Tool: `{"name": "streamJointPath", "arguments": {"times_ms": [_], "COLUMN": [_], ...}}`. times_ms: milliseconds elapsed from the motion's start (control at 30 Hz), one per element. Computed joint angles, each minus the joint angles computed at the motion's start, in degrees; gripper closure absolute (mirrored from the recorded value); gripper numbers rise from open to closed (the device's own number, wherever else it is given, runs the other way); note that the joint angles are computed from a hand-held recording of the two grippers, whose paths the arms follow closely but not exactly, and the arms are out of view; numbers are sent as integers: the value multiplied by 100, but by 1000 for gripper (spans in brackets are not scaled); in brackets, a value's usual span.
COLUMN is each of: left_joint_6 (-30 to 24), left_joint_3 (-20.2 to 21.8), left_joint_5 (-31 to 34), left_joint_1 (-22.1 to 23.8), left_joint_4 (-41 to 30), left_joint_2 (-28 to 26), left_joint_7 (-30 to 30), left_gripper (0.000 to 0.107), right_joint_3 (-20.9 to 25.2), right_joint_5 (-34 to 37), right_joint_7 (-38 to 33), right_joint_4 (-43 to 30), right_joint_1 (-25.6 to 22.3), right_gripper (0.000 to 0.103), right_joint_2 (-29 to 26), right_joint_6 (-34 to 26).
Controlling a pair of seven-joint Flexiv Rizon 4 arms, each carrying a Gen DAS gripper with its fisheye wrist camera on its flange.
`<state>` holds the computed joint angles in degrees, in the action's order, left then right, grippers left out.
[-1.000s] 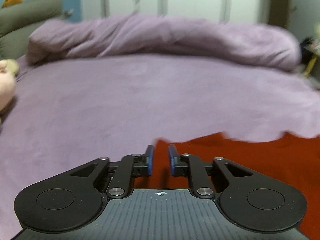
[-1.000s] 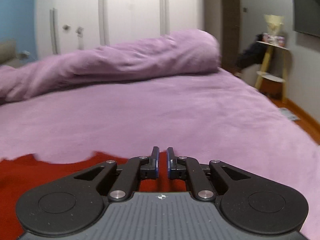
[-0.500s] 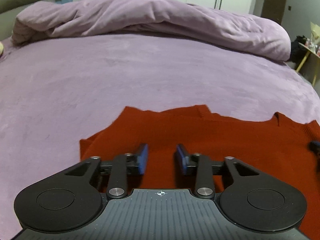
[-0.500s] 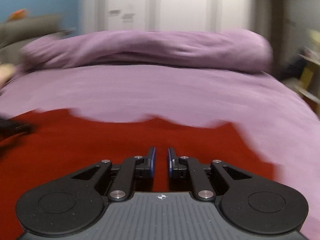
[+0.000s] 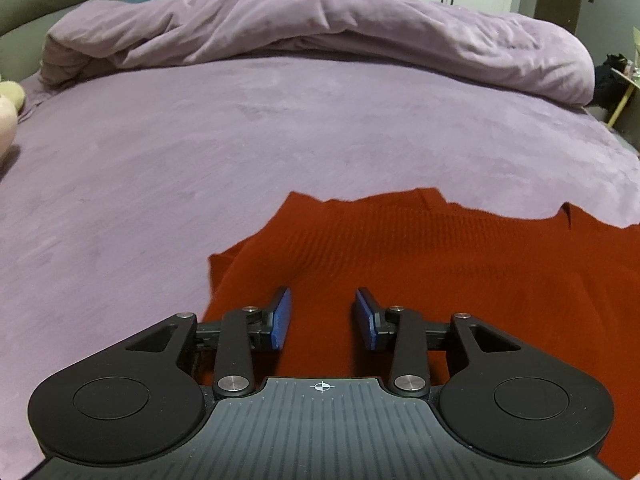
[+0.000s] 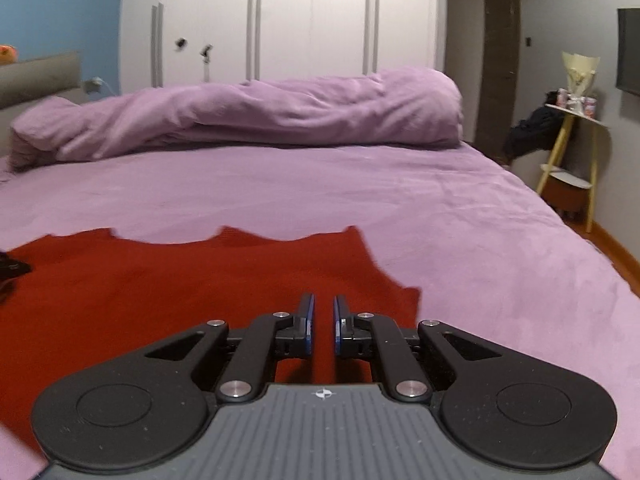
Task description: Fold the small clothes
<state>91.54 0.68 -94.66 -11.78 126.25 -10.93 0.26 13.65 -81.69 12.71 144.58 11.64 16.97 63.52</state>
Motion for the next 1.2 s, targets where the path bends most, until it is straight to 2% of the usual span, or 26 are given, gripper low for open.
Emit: {"name": "streamJointPath", "arguments": {"times_ms": [67,133,200,300,333,400,433,500,533,600,733,767,833,900,1067,1133,1200], "left_joint_6": [71,94,62,-90,-90,215,122,-438,-927,-1731,-3580,-4162,-4925,-5136,-5269,-5311,-5299], "left_joint_3": [37,101,132,155,129,83,184,405,592,823,1262,1363,1403,1303,1033,961,899], "left_joint_5": [-158,-113,39,613,602,133,218,1274,2020,2867,3626,3772,3919,3784,2888,2622,2514], "left_joint_1": [-33,-29,53,305,371,340,378,749,1026,1462,2173,2343,2584,2681,2728,2744,2746], "left_joint_4": [23,83,158,380,430,458,546,871,1033,1180,1256,1187,1070,1048,932,860,801], "left_joint_2": [33,71,120,240,290,346,430,696,891,1182,1637,1648,1552,1458,1102,971,863], "left_joint_7": [204,166,31,-348,-246,243,194,-711,-1302,-1863,-2269,-2424,-2796,-3008,-3364,-3375,-3383], "left_gripper": [65,63,62,61,60,53,52,52,52,52,52,52,52,52,55,69,74], "right_joint_3": [212,279,359,567,650,756,801,905,975,1023,1189,1220,1190,1131,924,833,754], "right_joint_5": [719,1116,1297,2263,2603,2947,3045,3191,3315,3395,3555,3503,3233,3099,2508,2245,2013], "right_joint_7": [-589,-905,-973,-1224,-1289,-1244,-1258,-1239,-1213,-1106,-869,-819,-690,-632,-404,-349,-174], "right_joint_4": [72,144,203,98,16,-14,-25,-27,-45,-71,-193,-264,-383,-537,-923,-1084,-1232], "right_joint_1": [155,184,166,353,444,577,629,735,810,883,1093,1129,1138,1201,1305,1370,1457], "right_gripper": [96,95,95,95,95,95,95,95,94,92,92,92,92,92,92,92,92], "right_joint_2": [87,136,226,301,340,558,644,810,873,851,637,517,231,-70,-695,-926,-1120], "right_joint_6": [-337,-575,-855,-1577,-1819,-1918,-1933,-1876,-1845,-1596,-1195,-1104,-803,-573,-59,-9,-26]}}
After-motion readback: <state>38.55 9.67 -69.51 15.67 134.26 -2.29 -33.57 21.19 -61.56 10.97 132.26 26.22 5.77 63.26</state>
